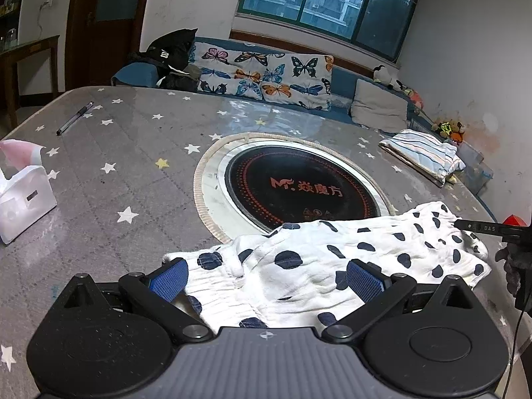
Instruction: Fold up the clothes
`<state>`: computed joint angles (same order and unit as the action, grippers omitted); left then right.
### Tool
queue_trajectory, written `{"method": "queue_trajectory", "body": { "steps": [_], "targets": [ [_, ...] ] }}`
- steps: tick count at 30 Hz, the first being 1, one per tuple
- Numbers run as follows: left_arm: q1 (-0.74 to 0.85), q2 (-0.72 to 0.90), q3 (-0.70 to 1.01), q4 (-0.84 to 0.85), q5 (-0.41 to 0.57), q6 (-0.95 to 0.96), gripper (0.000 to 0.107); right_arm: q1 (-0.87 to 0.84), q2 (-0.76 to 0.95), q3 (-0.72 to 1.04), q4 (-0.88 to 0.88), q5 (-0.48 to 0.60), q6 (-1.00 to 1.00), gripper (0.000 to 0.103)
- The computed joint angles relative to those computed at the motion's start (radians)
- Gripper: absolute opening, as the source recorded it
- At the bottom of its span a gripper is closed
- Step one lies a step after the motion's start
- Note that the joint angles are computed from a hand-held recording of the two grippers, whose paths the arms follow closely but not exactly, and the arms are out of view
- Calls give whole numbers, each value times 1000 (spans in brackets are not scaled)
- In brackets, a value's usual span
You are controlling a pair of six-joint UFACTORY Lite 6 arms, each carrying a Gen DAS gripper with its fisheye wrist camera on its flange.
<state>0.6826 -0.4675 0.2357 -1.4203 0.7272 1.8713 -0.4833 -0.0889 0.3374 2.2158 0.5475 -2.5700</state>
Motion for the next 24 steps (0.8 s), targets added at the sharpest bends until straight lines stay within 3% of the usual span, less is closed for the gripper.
{"method": "queue_trajectory", "body": {
  "steps": [8,13,19,24],
  "targets": [
    [-81,-12,8,-36,-40,-8,103,69,-116,30,9,-46,-5,17],
    [-122,8,14,-63,-68,-12,103,140,112,213,99,-93,-84,21],
    [-104,8,21,-42,-57,-9,103,-21,147,229,-165,-9,171,31],
    [-127,32,32,-68,-69,1,103,-281,87,170,-473,170,434,32]
  ]
}}
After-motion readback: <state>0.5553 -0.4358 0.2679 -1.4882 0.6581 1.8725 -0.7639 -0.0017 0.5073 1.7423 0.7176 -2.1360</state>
